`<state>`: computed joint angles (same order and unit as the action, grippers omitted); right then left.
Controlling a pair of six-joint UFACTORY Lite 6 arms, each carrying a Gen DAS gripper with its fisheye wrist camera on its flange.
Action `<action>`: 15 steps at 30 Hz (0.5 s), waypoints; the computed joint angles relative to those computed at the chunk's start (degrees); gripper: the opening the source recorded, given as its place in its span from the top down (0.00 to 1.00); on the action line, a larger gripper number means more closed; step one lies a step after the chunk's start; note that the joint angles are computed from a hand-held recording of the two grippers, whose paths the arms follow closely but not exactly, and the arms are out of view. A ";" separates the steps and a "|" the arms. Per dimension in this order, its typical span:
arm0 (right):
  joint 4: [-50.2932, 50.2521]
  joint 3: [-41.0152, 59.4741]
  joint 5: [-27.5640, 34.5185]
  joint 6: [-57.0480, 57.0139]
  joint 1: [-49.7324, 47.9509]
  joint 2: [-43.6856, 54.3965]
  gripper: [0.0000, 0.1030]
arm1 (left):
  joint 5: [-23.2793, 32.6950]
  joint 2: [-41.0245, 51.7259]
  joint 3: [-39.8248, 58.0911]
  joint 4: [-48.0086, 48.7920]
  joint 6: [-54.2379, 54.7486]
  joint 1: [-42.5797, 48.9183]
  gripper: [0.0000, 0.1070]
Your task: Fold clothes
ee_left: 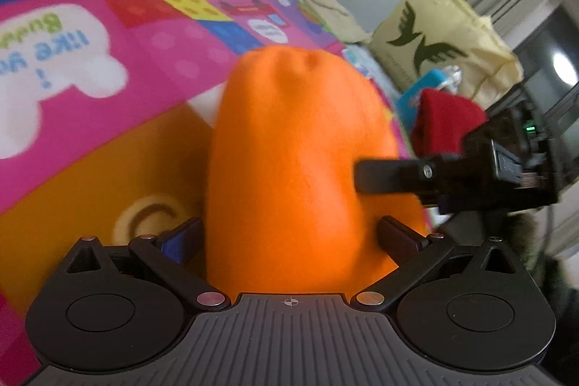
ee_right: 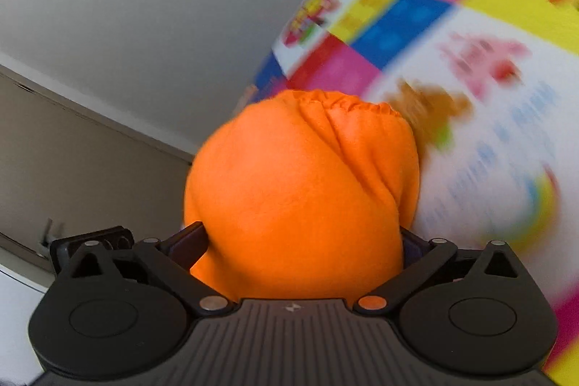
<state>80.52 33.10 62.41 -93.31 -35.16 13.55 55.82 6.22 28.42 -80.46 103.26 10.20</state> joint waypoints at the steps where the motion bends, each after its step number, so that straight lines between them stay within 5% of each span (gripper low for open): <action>1: 3.26 2.00 0.46 -1.08 1.63 0.95 0.01 | -0.26 0.71 1.94 -0.89 -1.33 -1.26 0.04; 4: 12.09 9.10 -0.62 -4.92 5.54 4.00 0.01 | -3.32 2.00 8.77 -5.63 -3.07 -5.19 0.04; 8: 25.06 10.08 -17.42 -15.13 10.33 0.19 0.01 | -13.30 4.09 16.70 -14.64 3.17 -8.99 0.04; 15: 31.75 -4.27 -20.85 -32.94 9.56 -9.32 0.01 | -12.70 8.25 16.24 -13.85 3.63 -4.79 0.04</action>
